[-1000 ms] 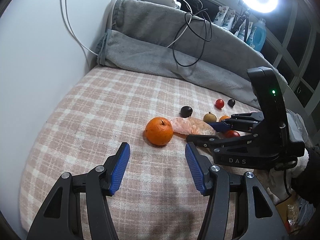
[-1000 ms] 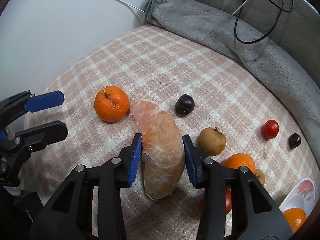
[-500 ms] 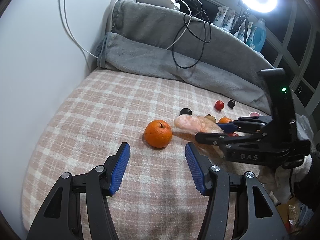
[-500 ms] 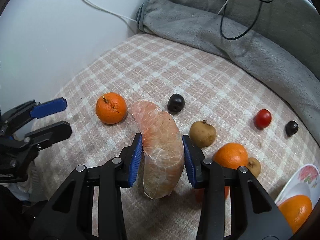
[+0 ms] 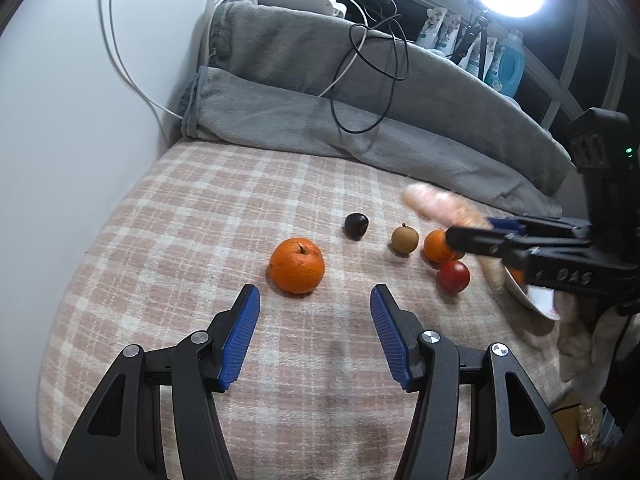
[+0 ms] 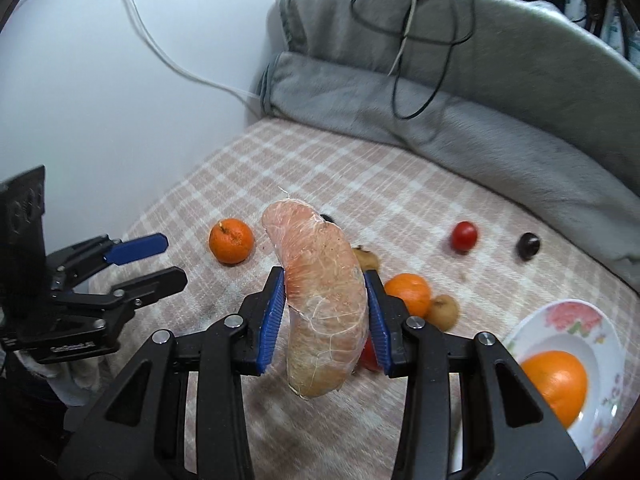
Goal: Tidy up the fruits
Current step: 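Carry the pomelo segment with the right gripper over the plate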
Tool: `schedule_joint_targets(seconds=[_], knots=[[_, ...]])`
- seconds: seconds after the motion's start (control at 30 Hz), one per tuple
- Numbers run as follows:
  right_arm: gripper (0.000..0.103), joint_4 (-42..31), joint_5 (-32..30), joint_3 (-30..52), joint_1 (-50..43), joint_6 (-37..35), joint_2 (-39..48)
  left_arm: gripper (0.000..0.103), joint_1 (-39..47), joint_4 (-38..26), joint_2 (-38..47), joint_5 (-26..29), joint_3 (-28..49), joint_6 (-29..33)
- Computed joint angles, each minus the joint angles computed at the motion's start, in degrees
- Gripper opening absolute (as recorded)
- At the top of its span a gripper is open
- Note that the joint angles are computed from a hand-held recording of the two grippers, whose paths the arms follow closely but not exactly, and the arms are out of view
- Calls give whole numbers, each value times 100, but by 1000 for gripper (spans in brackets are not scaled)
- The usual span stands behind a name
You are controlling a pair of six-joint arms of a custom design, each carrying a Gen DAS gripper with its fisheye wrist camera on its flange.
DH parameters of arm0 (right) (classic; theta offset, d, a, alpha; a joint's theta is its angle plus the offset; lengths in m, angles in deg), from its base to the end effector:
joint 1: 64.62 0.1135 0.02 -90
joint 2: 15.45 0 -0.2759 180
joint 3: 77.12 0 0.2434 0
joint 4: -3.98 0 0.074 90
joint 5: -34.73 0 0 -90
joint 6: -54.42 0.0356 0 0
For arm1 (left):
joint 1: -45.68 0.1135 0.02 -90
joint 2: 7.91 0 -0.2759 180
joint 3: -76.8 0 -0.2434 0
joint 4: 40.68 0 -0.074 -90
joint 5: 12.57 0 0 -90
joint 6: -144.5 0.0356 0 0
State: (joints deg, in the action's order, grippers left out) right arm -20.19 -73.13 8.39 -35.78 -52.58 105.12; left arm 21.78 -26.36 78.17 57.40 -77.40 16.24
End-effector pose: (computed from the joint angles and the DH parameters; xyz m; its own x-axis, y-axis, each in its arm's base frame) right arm 0.3580 0.2096 0.1185 -0.5454 -0.6180 -0.5663 -0.7905 0.6038 0.1024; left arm 0.1846 -0.0685 0.1001 -0.6170 -0.3629 -0.6983 -0.2790 0.9305 -0.2371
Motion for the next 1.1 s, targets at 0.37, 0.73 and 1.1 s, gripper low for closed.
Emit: schedule_joint_targets(seconds=[0.37, 0.73, 1.1], knots=[[41, 205, -142, -560, -787, -2, -803, 57, -261, -214, 72, -120, 229, -49], [41, 235, -99, -781, -1593, -67, -1097, 57, -446, -224, 333, -177, 460, -83], [41, 242, 17, -788, -2321, -39, -1037, 57, -519, -246, 499, -166, 606, -73]])
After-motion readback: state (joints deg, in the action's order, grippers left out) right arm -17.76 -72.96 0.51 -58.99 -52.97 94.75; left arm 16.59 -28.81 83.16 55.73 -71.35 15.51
